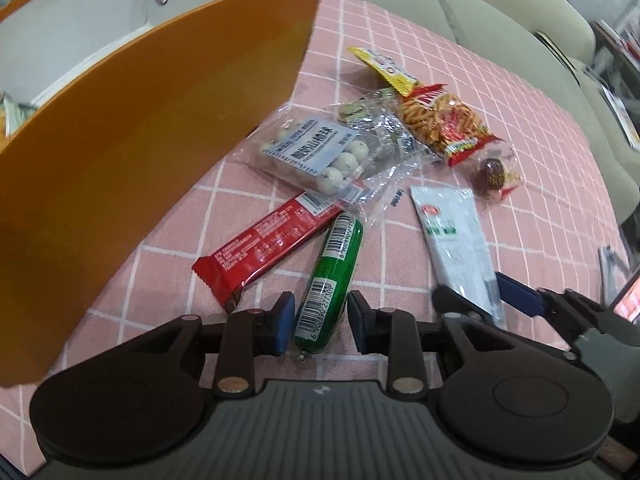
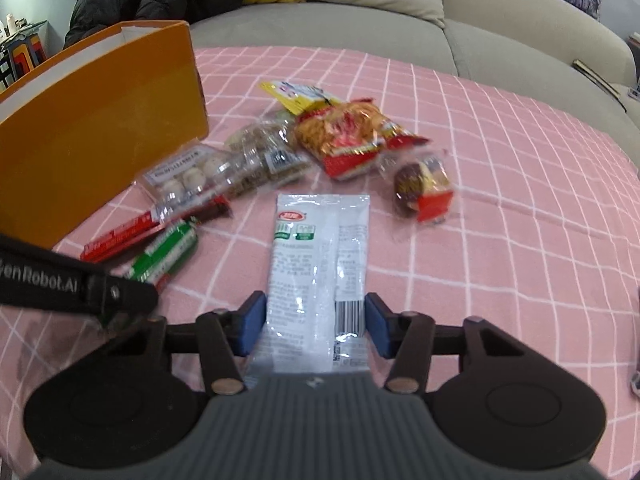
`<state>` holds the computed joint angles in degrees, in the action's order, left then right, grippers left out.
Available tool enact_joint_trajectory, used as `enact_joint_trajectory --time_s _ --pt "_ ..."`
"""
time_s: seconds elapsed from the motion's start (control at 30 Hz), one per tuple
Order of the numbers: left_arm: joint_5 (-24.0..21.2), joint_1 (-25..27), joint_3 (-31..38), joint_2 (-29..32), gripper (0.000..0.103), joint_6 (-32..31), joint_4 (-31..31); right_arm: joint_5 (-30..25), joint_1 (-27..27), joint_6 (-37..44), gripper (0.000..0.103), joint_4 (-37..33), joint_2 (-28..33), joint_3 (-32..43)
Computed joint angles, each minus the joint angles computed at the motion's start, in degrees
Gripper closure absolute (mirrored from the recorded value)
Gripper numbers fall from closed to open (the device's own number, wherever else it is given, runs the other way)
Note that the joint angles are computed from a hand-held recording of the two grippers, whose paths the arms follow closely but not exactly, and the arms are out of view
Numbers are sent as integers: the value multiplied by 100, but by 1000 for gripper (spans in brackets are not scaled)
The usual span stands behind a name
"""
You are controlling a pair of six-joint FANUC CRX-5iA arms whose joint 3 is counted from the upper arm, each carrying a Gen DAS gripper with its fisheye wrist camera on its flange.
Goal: Organize snacks
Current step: 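Grasp the green sausage stick with the left tool while the right tool grasps the white milk pouch, then carry the green sausage stick and white milk pouch over the orange shoebox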
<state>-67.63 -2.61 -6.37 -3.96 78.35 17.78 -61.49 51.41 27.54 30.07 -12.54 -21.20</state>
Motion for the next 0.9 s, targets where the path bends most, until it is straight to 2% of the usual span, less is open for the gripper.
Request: enact_joint_trajectory --time_s 0.27,0.43,0.57,0.73,0.9 --pt "452 -181 -242 -205 72 -529 -168 -539 345 173 51 -353 -505 -120" --pt "689 -298 -284 -216 64 -853 -313 -536 404 44 48 -307 -559 -190" --pt "777 -416 -229 -173 63 -982 -498 -474 349 -66 47 -243 -502 -192" --pt "827 -521 -194 -177 77 -1025 -685 -421 317 -63 45 -201 -420 -162" --pt "799 -533 -194 -192 78 -1033 -702 -453 316 26 54 -220 -350 -84"
